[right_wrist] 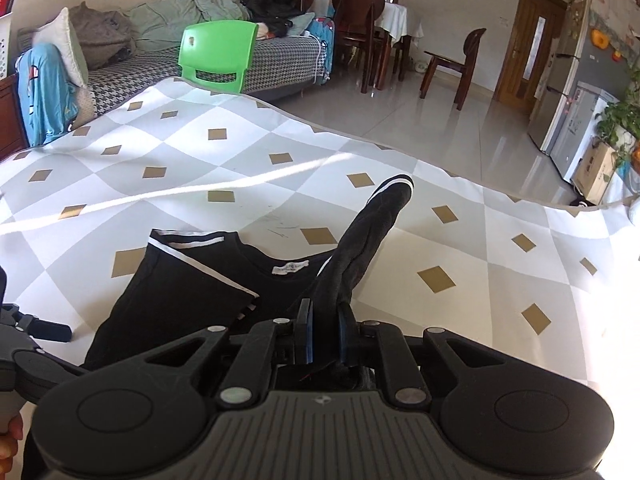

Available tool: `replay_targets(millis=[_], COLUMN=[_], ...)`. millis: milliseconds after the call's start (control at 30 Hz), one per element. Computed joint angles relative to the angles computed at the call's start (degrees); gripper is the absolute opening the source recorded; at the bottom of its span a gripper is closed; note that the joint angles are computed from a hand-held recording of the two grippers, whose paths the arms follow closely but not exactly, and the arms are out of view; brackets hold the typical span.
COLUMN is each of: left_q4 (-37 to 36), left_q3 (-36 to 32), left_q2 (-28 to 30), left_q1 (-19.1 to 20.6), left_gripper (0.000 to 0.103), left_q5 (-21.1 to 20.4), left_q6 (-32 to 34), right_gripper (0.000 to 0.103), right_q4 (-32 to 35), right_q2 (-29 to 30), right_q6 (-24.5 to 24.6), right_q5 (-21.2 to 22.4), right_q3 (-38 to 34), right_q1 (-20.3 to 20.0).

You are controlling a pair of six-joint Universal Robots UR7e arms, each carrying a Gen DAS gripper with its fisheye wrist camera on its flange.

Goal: Fold clothes

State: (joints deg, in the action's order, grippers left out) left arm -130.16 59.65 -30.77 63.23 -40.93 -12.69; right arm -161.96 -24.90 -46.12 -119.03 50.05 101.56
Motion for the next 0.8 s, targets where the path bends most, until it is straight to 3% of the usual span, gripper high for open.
replay_targets(millis=[200,433,800], left_q4=[-0.7,-0.5,-0.8], left_q3=[0.4,1.0,2.4], left_q2=[-0.3,-1.3,-3.0], left_q1=[0.2,0.4,1.0], left_gripper=[0.103,0.103,0.103], left_q5=[-0.7,-1.8,-4.0], left_q6=[0.2,-0.8,-1.6], right_gripper=[0.012,0.013,0.013], right_q4=[-0.3,3.9,3.5], right_q2=[1.0,2.6,4.8], right_q6=[-3.7,-7.4,-8.2], right_q5=[4.4,7.8,6.3], right_q3=[0.9,1.4,-0.6], right_q1=[1.0,1.1,1.0])
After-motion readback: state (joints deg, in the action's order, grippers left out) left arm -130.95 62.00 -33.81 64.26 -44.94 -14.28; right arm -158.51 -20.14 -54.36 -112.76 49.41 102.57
